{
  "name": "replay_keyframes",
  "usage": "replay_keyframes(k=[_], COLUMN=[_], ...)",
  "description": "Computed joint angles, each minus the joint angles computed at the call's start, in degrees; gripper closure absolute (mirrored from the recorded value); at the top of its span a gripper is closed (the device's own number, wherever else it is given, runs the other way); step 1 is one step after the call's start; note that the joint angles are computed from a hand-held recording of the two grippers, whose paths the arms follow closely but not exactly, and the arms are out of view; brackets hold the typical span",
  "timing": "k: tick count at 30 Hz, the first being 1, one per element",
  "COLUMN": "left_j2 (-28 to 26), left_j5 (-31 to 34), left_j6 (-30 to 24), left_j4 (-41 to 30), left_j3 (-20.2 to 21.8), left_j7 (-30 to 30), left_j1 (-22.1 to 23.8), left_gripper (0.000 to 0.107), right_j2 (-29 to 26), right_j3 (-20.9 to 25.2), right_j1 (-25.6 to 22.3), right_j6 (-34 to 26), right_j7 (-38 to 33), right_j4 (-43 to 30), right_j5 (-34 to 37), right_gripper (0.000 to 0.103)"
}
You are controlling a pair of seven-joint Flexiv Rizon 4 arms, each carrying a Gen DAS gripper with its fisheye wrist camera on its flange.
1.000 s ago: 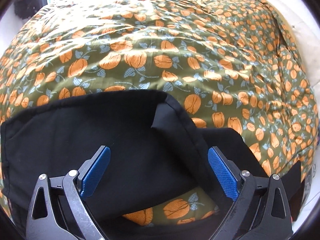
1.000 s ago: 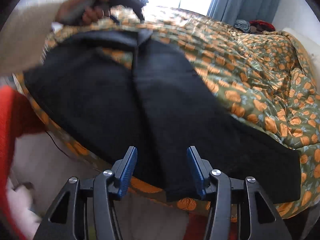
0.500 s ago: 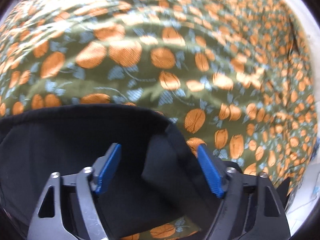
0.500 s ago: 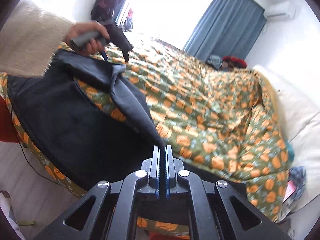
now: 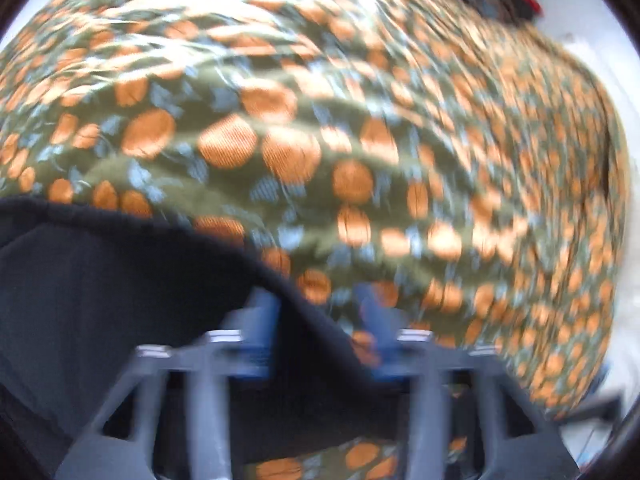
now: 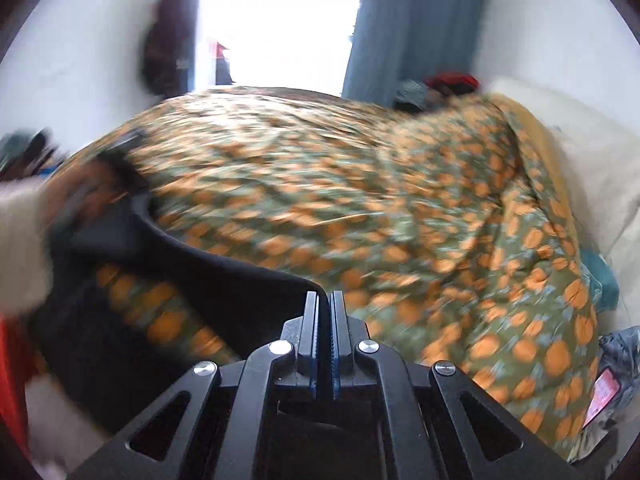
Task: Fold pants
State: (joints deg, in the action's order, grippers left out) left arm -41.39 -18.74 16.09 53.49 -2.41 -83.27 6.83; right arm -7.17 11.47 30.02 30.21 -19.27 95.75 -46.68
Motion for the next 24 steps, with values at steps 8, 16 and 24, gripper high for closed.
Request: replay_keyframes(k=[8, 16, 24], left_j2=[8.35, 10.68, 8.65], left_j5=[3.12, 13.47, 22.41], left_j6=[20.99, 41.25, 41.98], left_j4=[16.36, 30.56, 27.05], left_j3=[2.43, 11.01, 18.03], left_j7=[10.17, 14.90, 0.74], left_j1=[1.92, 5.18, 5.39], left_gripper=[0.029, 0.028, 0.019], right_j2=[-3.73, -16.32, -19.18], right_j3=[-5.01, -5.08, -11.93], right_j1=[-7.25, -10.39, -2.92], right_j6=[5.00, 41.30, 9.65], right_j7=[11.01, 20.82, 19.53], right_j4=[0.46, 9.67, -3.79], right_j5=[-0.48, 26.12, 17.37], right_gripper=[0.048, 0.052, 0.054])
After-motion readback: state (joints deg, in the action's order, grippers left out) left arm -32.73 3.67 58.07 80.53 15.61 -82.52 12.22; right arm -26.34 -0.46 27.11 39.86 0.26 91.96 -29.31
